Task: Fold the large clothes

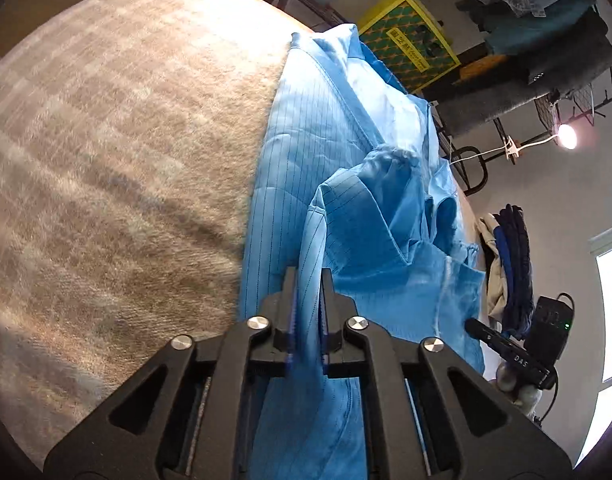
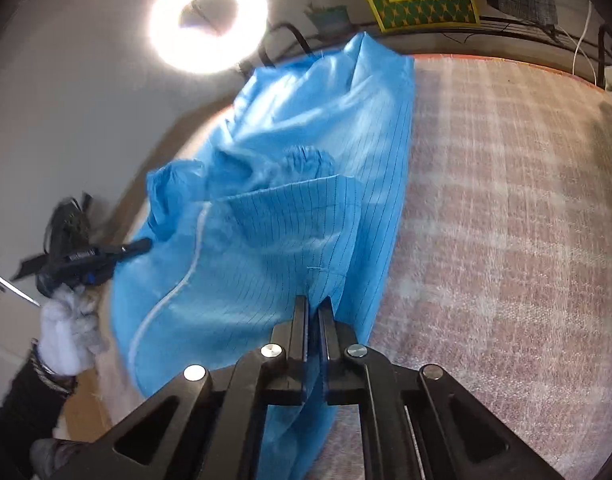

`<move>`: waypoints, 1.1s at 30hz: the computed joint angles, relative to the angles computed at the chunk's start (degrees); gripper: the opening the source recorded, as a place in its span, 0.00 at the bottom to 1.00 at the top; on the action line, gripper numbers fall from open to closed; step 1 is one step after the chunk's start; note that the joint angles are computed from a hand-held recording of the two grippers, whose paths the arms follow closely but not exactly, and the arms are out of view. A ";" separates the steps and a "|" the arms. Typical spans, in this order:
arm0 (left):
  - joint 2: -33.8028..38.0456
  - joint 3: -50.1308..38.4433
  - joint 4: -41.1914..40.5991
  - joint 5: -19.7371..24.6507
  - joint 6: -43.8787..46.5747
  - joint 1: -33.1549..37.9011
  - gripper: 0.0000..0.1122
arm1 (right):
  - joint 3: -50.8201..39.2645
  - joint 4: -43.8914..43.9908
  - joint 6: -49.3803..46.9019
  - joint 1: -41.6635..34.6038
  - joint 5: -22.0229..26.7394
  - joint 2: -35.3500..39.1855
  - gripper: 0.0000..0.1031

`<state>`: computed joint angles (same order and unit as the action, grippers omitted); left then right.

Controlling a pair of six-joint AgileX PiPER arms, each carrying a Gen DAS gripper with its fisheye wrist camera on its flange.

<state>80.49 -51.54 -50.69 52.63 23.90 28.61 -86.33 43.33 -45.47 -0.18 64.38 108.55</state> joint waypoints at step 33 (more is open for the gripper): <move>-8.95 -4.60 10.94 0.40 -0.58 -4.20 0.05 | 11.06 3.11 -9.89 0.42 -2.71 -13.68 0.23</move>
